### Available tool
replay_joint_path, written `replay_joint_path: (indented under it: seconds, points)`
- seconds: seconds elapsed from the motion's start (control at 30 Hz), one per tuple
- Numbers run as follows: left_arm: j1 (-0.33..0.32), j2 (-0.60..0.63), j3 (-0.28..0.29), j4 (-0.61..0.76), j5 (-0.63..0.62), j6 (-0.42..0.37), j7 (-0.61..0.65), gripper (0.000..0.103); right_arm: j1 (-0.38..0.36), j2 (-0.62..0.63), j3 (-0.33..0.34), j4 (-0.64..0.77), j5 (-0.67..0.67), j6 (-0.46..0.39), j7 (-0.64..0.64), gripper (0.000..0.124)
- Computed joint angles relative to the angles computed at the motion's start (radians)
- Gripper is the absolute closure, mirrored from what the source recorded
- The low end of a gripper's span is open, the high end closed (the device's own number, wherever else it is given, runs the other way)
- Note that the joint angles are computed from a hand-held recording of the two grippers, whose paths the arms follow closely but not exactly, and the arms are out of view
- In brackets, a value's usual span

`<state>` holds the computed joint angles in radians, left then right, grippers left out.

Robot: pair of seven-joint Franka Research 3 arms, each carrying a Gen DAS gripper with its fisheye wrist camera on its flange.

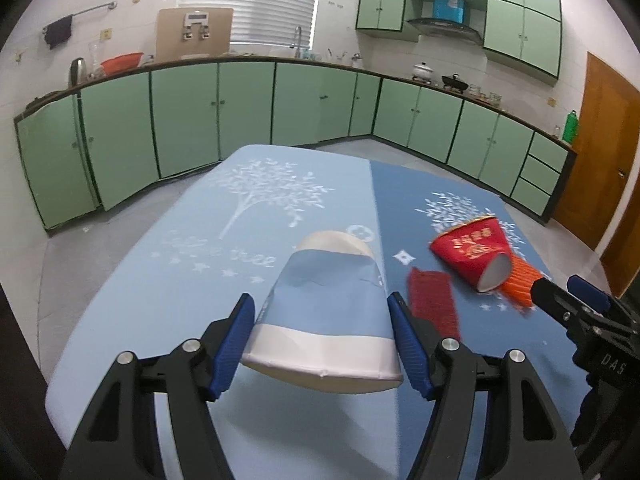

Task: Collect trash
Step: 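Grasp the white-and-blue paper cup with the left tool, then lower the right tool onto the dark red scouring pad while the left tool holds the cup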

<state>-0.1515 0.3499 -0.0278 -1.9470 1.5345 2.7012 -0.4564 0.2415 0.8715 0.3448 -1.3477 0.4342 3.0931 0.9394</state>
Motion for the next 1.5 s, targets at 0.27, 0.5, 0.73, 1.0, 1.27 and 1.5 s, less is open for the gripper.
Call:
replay_joint_path:
  seconds: [0.27,0.5,0.73,1.0,1.27,1.5]
  points:
    - [0.032,-0.039,0.006,-0.07,0.017,0.006,-0.014,0.036,0.179,0.028,-0.178,0.061,-0.06,-0.046,0.176,0.029]
    - [0.063,-0.06,0.0,-0.109,0.045,0.022,-0.046,0.036,0.324,0.079,-0.355,0.148,-0.179,-0.118,0.393,0.03]
    - [0.094,-0.076,-0.001,-0.138,0.078,0.045,-0.091,0.036,0.338,0.151,-0.384,0.282,-0.279,-0.262,0.53,0.042]
    - [0.114,-0.075,-0.008,-0.148,0.099,0.063,-0.137,0.036,0.306,0.204,-0.331,0.386,-0.337,-0.385,0.56,0.067]
    - [0.108,-0.079,-0.015,-0.143,0.102,0.051,-0.138,0.036,0.257,0.143,-0.261,0.289,-0.29,-0.333,0.462,0.073]
    - [0.088,-0.06,-0.026,-0.093,0.101,0.064,-0.115,0.036,0.181,0.007,-0.181,0.081,-0.208,-0.192,0.332,0.073]
